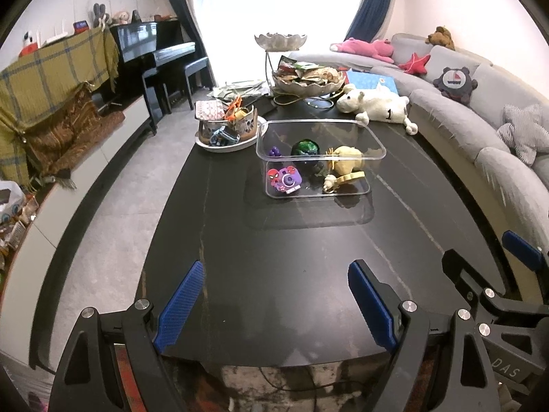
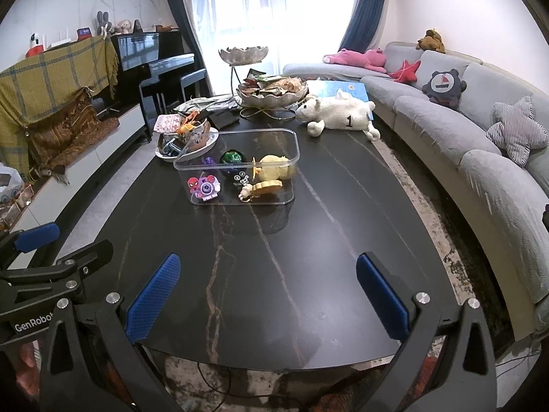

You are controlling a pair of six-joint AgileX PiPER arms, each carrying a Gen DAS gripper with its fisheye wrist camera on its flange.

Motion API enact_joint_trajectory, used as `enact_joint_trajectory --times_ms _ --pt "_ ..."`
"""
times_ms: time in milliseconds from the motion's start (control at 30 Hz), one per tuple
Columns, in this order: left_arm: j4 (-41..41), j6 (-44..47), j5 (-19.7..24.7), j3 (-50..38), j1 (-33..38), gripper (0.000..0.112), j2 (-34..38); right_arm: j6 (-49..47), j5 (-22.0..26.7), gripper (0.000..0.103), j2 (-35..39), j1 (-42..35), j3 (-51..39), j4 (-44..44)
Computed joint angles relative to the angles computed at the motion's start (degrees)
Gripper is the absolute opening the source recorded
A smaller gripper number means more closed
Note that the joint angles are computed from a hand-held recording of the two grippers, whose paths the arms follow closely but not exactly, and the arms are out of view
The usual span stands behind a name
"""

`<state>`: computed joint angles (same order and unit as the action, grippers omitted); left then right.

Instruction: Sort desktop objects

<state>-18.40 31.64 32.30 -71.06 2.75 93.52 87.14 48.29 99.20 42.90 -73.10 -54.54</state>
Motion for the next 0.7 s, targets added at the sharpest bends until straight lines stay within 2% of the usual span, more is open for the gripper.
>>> enact_joint_trajectory --times_ms 133,267,700 --pt "-0.1 -0.1 1.6 -1.1 0.3 0.083 0.8 -0.8 -0.2 0.102 0.4 -0.2 -0.4 0.9" --pt "0.1 0.2 0.5 -0.3 0.3 0.083 0.5 -1.1 0.3 0.102 0.8 0.0 -0.9 1.2" --pt "0.2 0.3 1.4 -0.9 0.4 0.083 1.4 -1.5 0.1 0.102 1.1 -0.3 -0.9 2.1"
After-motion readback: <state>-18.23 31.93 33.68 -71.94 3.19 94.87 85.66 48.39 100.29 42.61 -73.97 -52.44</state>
